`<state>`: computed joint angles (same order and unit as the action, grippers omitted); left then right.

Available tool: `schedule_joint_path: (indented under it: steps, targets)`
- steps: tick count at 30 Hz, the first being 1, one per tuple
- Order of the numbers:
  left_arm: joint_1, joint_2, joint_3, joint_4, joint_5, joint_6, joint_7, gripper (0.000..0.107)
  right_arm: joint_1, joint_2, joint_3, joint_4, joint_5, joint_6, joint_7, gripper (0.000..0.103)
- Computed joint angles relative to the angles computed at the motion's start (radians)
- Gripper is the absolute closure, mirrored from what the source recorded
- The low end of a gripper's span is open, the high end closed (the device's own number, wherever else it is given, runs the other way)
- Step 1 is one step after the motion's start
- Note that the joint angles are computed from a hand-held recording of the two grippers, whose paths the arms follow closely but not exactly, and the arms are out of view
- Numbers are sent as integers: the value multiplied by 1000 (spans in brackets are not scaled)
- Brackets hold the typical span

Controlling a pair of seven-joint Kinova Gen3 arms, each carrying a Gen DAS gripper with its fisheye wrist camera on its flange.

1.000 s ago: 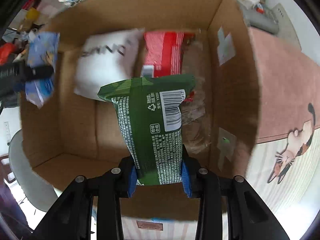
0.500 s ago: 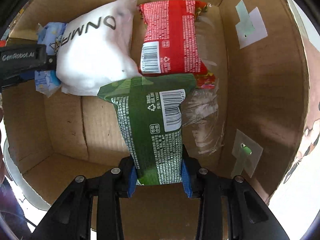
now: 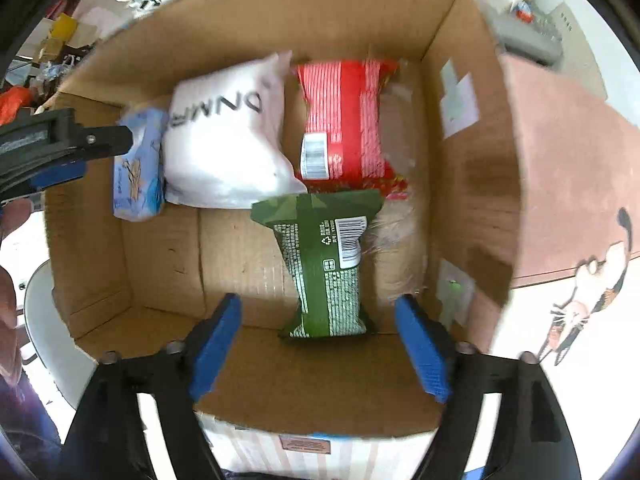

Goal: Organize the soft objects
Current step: 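Grasp the orange seed bag with left gripper while right gripper grasps lilac cloth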

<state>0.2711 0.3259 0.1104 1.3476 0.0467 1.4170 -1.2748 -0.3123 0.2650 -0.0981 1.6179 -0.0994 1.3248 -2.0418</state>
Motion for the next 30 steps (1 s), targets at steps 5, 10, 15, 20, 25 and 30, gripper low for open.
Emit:
schedule_joint_path:
  steps: [5,10,15,20,25,30]
  targets:
    - [46,-175,14,135,-72,-86,44,5,-84,-131,-19,52,155,-47,-130,0]
    - [95,-294,59,230,-174,-132,172,5,-106,-244,-59,108,205,-107,-229,0]
    - [107,-377,103,288,-220,-126,267,5,-122,-309,-102,115,230,-98,-273,0]
    - [95,-468,140,332,-233,-95,345,5,-134,-384,-140,107,224,-76,-269,0]
    - [63,-563,188,428,-231,-42,439,5,-159,-437,-159,159,121,-67,-202,0]
    - [64,-560,166,569,-71,-81,399,5,-173,-462,-211,290,80,-106,-233,2]
